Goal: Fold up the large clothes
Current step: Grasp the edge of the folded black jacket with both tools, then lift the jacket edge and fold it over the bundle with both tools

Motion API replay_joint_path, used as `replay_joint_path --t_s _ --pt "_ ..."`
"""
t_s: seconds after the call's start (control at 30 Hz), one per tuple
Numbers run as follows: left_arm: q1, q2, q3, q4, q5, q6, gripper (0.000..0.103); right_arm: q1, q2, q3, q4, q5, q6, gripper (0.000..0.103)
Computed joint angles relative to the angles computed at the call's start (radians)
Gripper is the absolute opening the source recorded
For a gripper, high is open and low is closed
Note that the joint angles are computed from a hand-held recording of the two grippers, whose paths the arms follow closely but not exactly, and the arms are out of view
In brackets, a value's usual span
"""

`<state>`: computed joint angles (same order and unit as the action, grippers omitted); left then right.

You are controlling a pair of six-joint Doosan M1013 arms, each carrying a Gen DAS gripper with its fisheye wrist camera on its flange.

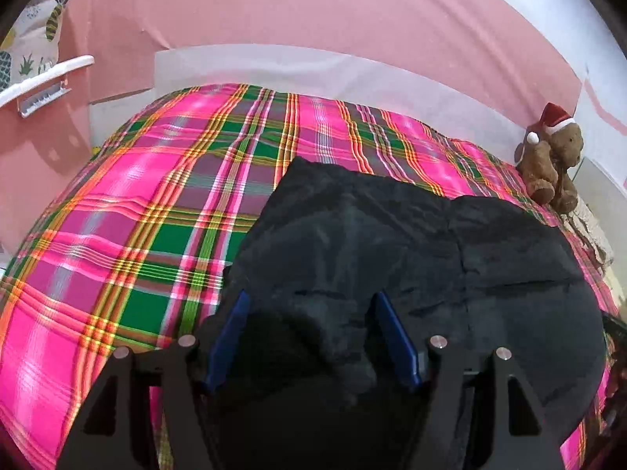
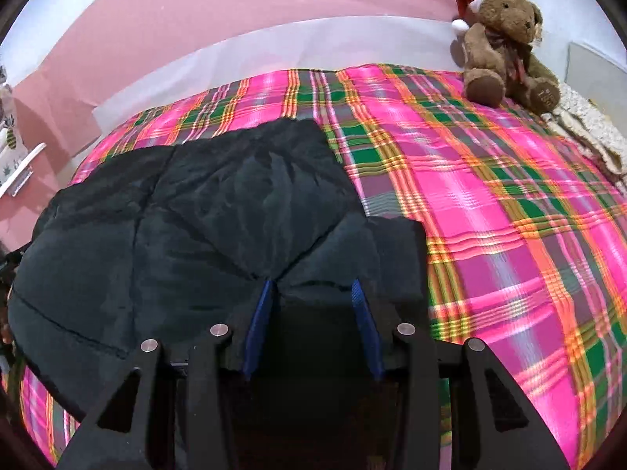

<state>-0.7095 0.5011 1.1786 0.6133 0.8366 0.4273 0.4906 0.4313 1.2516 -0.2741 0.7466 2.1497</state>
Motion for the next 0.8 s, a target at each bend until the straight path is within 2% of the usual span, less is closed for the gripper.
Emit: replay_joint_path --t_s 0.13,0.2,0.3,0.33,0.4,0.57,0.8 --pt "-0.022 -0.057 0.068 0.076 -0.032 -0.077 0.069 0.002 -0.062 0.066 -0.026 -0.080 0.051 0.047" --pt "-0.030 -0.084 0.108 0.109 -0.034 -0.113 0.069 -0.001 -0.095 0.113 -0.012 -0.114 0.050 0.057" --pt "-0.035 -0.111 0.157 0.100 -0.032 -0.129 0.069 -0.002 -0.103 0.138 0.004 -0.087 0.044 0.058" --pt "-0.034 -0.112 0.165 0.094 -0.028 -0.125 0.069 -0.006 -0.102 0.148 0.022 -0.082 0.040 0.058" --pt "-0.027 -0.109 0.176 0.066 -0.032 -0.122 0.070 -0.014 -0.099 0.159 0.054 -0.085 0.044 0.067" --pt "-0.005 -0.085 0.156 0.032 -0.051 -0.129 0.070 -0.036 -0.082 0.149 0.114 -0.091 0.040 0.068" --pt "0.028 -0.065 0.137 -0.064 -0.098 -0.067 0.072 -0.063 -0.065 0.128 0.225 -0.084 -0.054 0.068"
